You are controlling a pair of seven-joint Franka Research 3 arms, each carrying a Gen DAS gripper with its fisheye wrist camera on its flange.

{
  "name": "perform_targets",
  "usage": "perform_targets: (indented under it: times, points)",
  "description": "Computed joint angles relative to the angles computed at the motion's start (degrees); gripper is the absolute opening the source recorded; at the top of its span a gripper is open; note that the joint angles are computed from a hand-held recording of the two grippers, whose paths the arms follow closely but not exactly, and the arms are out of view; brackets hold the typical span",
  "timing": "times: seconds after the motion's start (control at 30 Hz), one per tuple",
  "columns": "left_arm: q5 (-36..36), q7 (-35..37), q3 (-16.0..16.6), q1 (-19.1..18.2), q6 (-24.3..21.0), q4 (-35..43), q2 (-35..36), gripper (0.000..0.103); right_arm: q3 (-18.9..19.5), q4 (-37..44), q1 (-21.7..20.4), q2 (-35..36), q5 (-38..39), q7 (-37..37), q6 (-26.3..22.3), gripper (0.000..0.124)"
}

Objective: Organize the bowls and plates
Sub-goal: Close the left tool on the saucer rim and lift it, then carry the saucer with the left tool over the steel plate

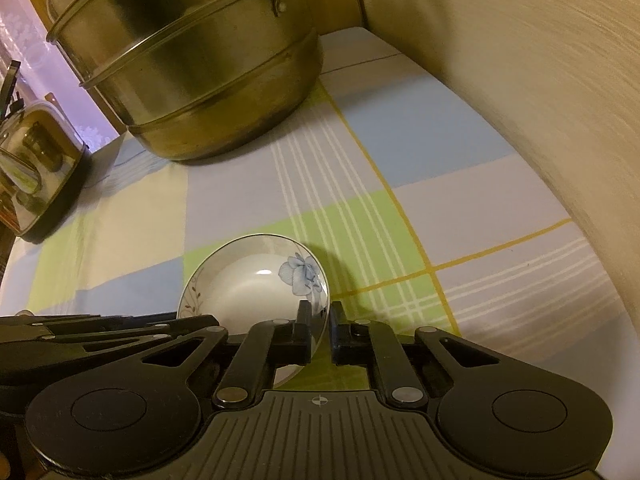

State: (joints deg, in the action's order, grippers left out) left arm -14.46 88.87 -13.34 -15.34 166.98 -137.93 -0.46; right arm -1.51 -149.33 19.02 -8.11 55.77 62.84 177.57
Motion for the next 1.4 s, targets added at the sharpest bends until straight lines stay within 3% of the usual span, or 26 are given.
perform_targets:
  times: [0.63, 1.07, 1.4]
  points:
    - [-1.25, -0.51, 2.61, -2.16, -0.34, -4.41, -6.80, 0.014, -0.20, -1.91, 0.84, -4.38, -5.18, 3.87, -1.74, 0.008]
    - [4.58, -9.16, 5.73, -3.94, -0.85, -11.98, -17.25, 0.014, -0.88, -4.34, 4.17, -10.39, -8.53, 5.79, -3.76, 0.008]
    - [11.20, -17.76, 6.83, -2.59, -3.21, -20.11, -29.05, 0.014, -1.19, -6.60, 9.17, -14.68, -8.45, 5.10, -4.60, 0.008]
